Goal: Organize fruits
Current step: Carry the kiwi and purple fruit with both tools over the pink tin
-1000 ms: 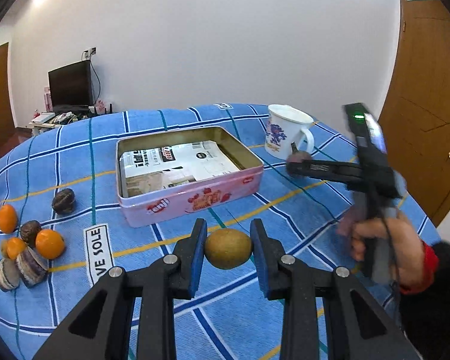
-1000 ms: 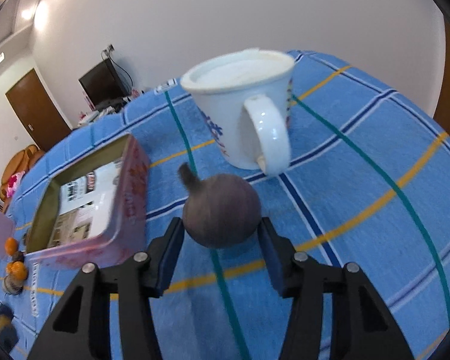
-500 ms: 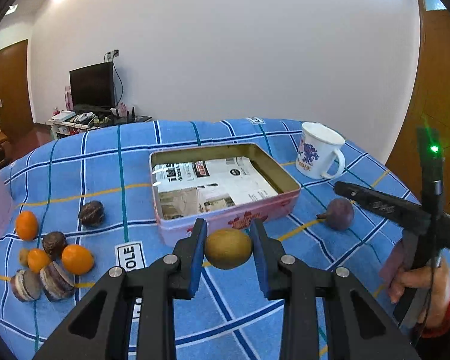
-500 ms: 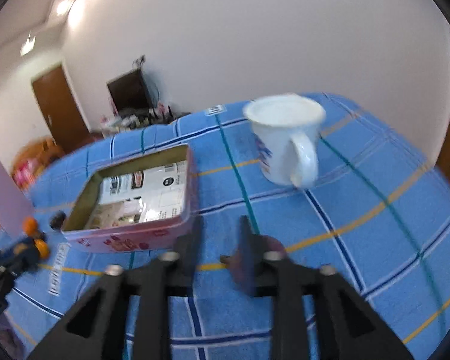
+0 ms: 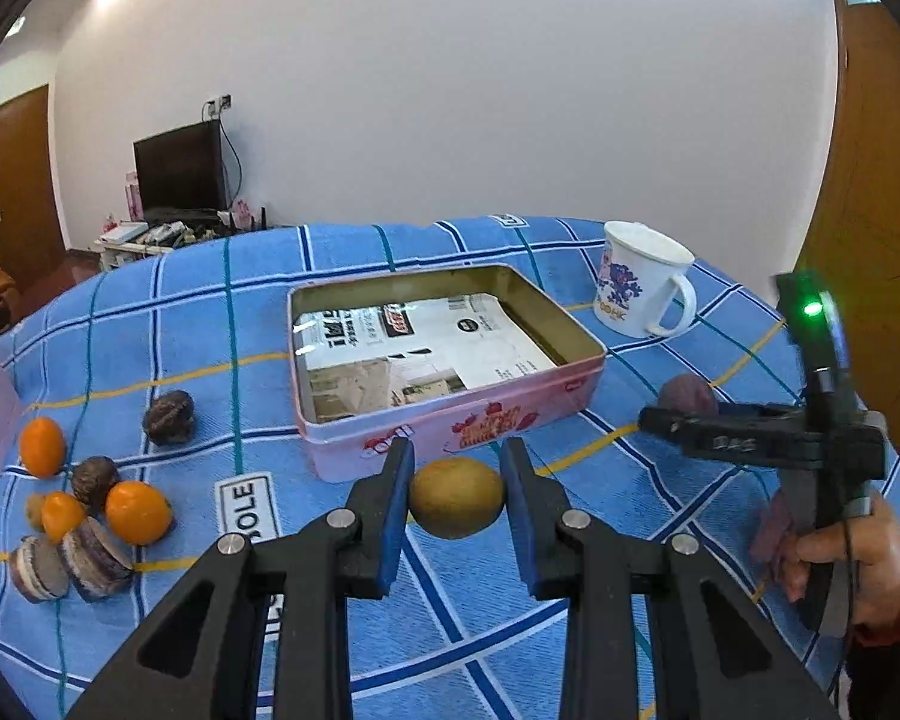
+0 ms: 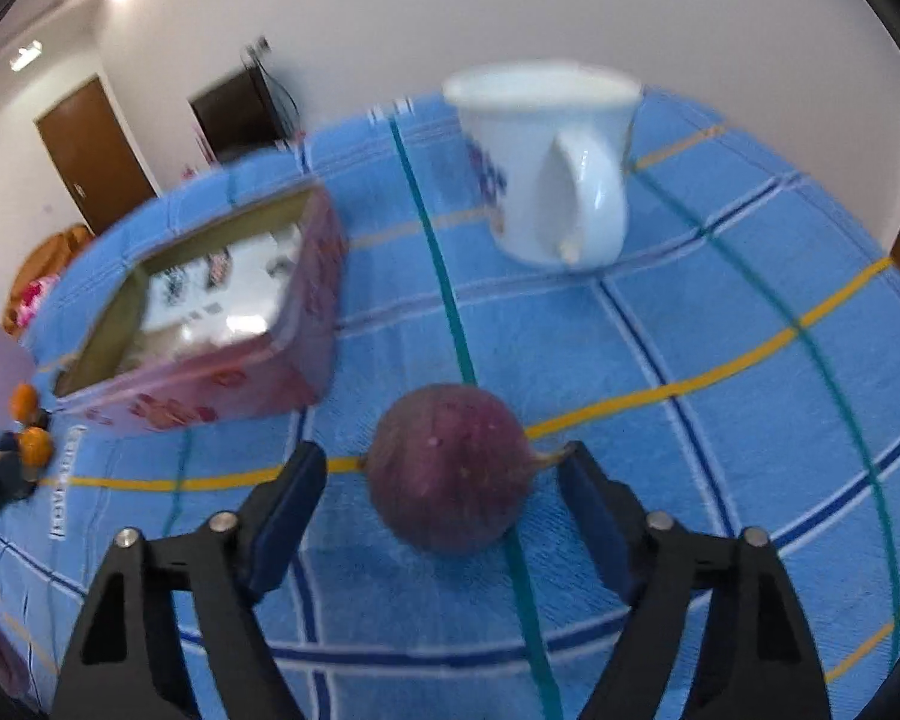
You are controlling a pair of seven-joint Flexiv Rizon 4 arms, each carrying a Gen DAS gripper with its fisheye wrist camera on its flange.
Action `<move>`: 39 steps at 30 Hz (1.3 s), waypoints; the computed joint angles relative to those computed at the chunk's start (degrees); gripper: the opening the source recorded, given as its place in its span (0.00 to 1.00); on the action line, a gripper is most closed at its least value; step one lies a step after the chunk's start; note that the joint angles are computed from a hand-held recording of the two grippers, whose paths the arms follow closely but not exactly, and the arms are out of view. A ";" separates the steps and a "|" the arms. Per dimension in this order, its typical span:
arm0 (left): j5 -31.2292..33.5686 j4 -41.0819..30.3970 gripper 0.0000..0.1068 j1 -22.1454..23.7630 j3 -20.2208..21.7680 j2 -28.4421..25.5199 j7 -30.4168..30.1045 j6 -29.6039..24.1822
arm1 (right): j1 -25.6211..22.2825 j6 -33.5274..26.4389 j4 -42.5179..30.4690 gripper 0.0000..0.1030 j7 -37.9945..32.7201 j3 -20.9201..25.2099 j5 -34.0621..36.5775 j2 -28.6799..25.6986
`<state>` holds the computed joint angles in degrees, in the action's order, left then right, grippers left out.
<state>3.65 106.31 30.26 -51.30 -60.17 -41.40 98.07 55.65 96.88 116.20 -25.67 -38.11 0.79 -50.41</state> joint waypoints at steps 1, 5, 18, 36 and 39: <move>0.27 0.01 0.29 -0.24 0.33 0.16 0.06 0.78 | -0.52 -1.09 -0.89 0.57 -1.34 0.31 -0.10 -0.11; 1.74 -0.20 0.29 -0.88 1.30 0.31 -0.59 2.97 | 2.31 -1.87 -0.44 0.53 -0.06 -2.54 -1.51 -1.50; 2.06 -3.55 0.29 -2.80 2.43 0.64 -3.47 3.95 | 16.90 1.98 0.63 0.51 1.13 -17.00 3.57 -5.78; -7.19 -28.08 0.30 -27.43 27.32 -2.40 -13.18 3.72 | 6.18 -1.91 -20.86 0.51 10.29 -15.67 2.08 -18.01; -8.42 -30.76 0.30 -29.39 29.21 -3.81 -13.20 2.09 | 6.09 -3.44 -20.89 0.51 10.54 -16.21 -0.45 -18.29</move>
<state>-4.77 75.55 0.87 -22.09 -63.99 -54.60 100.16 61.73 93.44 95.32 -15.13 -54.32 0.34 -68.70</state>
